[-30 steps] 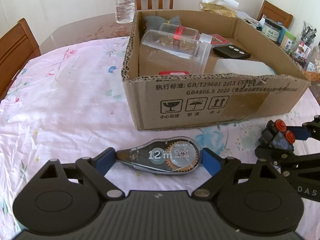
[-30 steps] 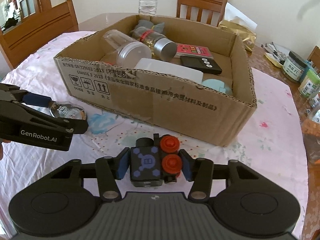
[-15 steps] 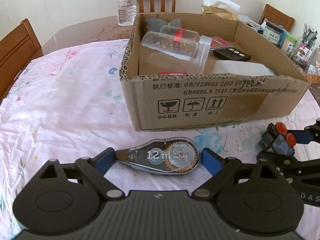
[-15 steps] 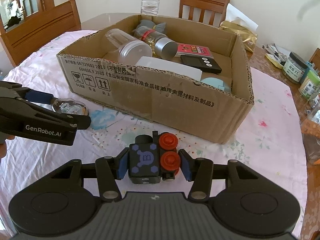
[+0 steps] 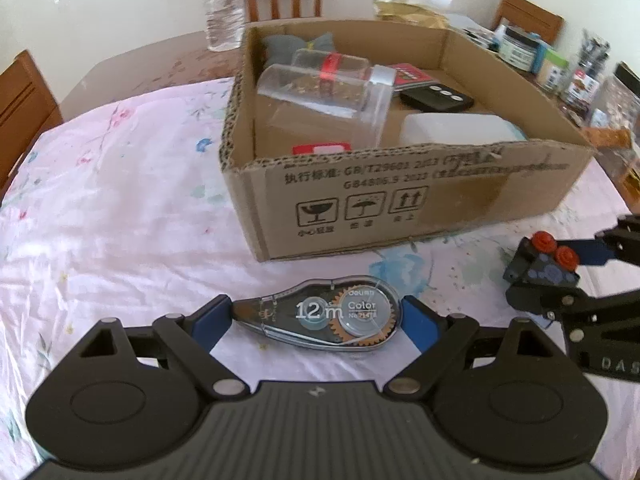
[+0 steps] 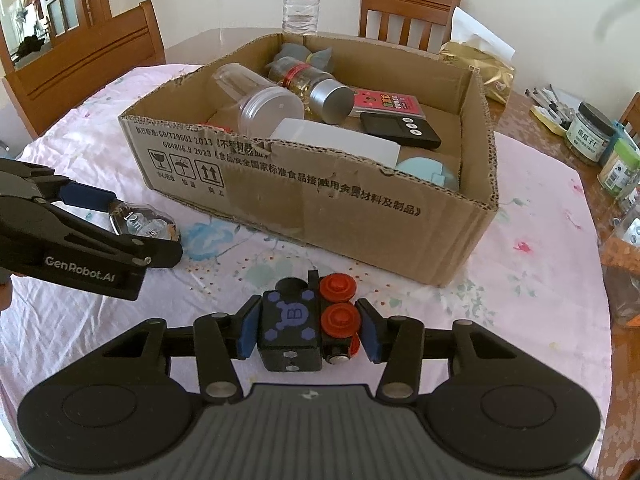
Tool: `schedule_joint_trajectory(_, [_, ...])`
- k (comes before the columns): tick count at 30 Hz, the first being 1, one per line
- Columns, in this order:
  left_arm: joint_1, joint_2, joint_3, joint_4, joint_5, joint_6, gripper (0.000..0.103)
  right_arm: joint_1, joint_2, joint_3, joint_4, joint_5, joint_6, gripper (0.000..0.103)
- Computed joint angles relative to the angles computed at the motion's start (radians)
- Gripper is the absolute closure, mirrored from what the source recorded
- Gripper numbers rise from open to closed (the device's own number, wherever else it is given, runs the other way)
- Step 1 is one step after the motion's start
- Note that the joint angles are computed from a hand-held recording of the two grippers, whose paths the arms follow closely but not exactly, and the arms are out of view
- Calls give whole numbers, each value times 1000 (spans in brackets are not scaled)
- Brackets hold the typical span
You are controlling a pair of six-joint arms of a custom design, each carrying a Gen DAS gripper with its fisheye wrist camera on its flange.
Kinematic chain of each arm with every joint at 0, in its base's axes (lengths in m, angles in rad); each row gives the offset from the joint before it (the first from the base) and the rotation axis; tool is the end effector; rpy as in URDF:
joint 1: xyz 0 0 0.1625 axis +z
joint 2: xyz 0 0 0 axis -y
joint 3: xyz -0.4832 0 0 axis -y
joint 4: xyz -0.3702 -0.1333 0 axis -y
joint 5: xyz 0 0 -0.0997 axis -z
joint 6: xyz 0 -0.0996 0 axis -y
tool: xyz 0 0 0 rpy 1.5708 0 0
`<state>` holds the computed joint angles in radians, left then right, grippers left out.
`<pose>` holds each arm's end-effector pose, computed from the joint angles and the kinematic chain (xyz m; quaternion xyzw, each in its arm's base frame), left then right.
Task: Organize rigid objects
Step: 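Lift the correction tape with the left tool while the right tool lifts the block toy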
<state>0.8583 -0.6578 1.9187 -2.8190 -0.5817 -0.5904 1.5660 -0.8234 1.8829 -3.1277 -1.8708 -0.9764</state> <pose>-0.2246 -0.5912 0.0494 0.0567 0.8783 -0.2833 0.3808 0.1008 -0.6431 0.1580 0.4149 -0.8646 0.1464 0.2424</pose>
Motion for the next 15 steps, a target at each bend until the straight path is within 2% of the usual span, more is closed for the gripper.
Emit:
schedule_joint_trajectory(7, [-6, -11, 8, -7, -16, 80, 13, -1, -4, -9, 21, -22, -10, 48])
schedule_joint_trajectory(15, [-6, -13, 9, -3, -18, 82, 13, -6, 7, -6, 3, -25, -4, 47])
